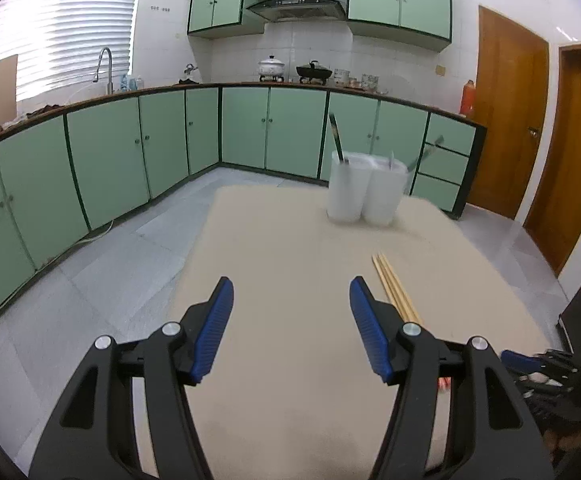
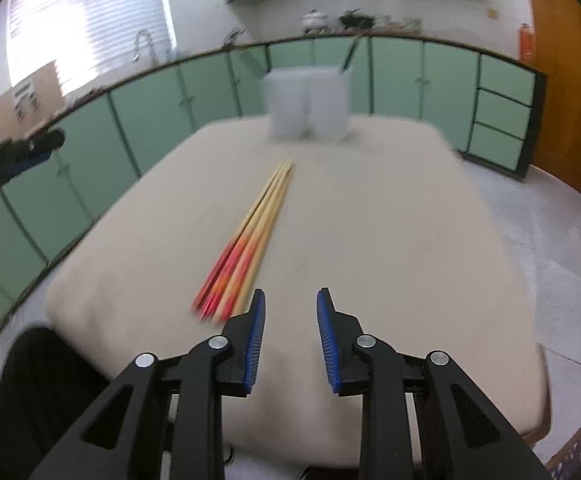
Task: Organize utensils
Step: 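Grasp a plain wooden chopstick with the right tool while the left tool grasps a red patterned one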
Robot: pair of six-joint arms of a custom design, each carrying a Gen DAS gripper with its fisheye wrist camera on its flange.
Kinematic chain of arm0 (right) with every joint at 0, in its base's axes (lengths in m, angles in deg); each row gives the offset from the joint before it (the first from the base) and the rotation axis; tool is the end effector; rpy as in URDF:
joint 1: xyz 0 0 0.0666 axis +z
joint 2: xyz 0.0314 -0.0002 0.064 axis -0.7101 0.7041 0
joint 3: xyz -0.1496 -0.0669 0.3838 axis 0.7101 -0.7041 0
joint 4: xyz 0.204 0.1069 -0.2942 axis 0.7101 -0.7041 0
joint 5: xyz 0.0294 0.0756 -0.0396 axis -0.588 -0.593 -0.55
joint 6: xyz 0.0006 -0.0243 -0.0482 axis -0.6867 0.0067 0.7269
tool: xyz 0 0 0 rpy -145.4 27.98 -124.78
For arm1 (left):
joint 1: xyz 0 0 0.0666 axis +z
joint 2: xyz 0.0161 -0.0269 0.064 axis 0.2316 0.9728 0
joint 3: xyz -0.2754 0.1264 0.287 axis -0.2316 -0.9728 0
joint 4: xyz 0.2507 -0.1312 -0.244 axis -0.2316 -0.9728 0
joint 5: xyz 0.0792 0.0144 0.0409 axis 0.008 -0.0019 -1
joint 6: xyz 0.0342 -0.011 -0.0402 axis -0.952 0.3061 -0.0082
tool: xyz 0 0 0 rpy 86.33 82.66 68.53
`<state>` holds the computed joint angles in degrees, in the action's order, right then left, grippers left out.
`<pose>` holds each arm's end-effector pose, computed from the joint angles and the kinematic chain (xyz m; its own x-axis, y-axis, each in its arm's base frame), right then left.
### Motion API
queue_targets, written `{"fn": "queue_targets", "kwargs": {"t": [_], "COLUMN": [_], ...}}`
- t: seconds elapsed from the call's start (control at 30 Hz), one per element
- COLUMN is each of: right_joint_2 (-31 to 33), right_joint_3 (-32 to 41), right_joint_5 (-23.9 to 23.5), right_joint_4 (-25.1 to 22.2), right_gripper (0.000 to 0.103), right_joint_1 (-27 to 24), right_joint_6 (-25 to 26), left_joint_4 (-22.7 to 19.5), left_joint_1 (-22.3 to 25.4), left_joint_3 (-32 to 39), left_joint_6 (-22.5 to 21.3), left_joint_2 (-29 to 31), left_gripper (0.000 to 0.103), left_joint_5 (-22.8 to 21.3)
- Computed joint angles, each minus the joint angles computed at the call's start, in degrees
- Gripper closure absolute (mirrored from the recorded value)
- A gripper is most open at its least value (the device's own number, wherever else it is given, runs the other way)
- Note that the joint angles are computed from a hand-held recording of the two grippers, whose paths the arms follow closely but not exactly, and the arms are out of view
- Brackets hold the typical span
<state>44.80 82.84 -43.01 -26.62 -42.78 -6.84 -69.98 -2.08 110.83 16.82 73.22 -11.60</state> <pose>0.6136 0.0342 0.3370 -0.6961 -0.0857 -0.7128 -0.2466 0.9610 0.1252 0.6466 -0.1749 0.4141 -0.5292 -0.0240 -0.8482 0.0761 0.9942 -0.0756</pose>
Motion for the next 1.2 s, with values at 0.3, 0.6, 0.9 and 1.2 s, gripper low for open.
{"fn": "queue_targets", "kwargs": {"t": [0.3,0.6,0.9,1.2], "right_joint_2": [1.28,2.38,3.16,4.86], "right_joint_3": [-1.22,-0.29,0.55,3.0], "right_joint_5": [2.23,4.38,1.78,1.71], "right_joint_4": [2.22,3.13,2.43,1.9], "right_gripper": [0.076,0.079,0.078,0.095], "right_joint_1": [2.6,1.74,0.74,-0.75], "right_joint_6": [-0.43,-1.19,-0.61,-2.94], "left_joint_4": [3.88,2.37,-1.4,-4.48], "left_joint_1": [-2.13,-2.6,-3.97,-6.23], "left_joint_3": [-9.29,-9.32,-6.35,-2.19], "left_joint_6": [2.25,2.08,-2.0,-5.53], "left_joint_2": [-2.91,-2.06,1.77,6.04], "left_gripper": [0.042,0.04,0.04,0.041], "left_joint_5": [0.55,1.93,3.06,2.15]}}
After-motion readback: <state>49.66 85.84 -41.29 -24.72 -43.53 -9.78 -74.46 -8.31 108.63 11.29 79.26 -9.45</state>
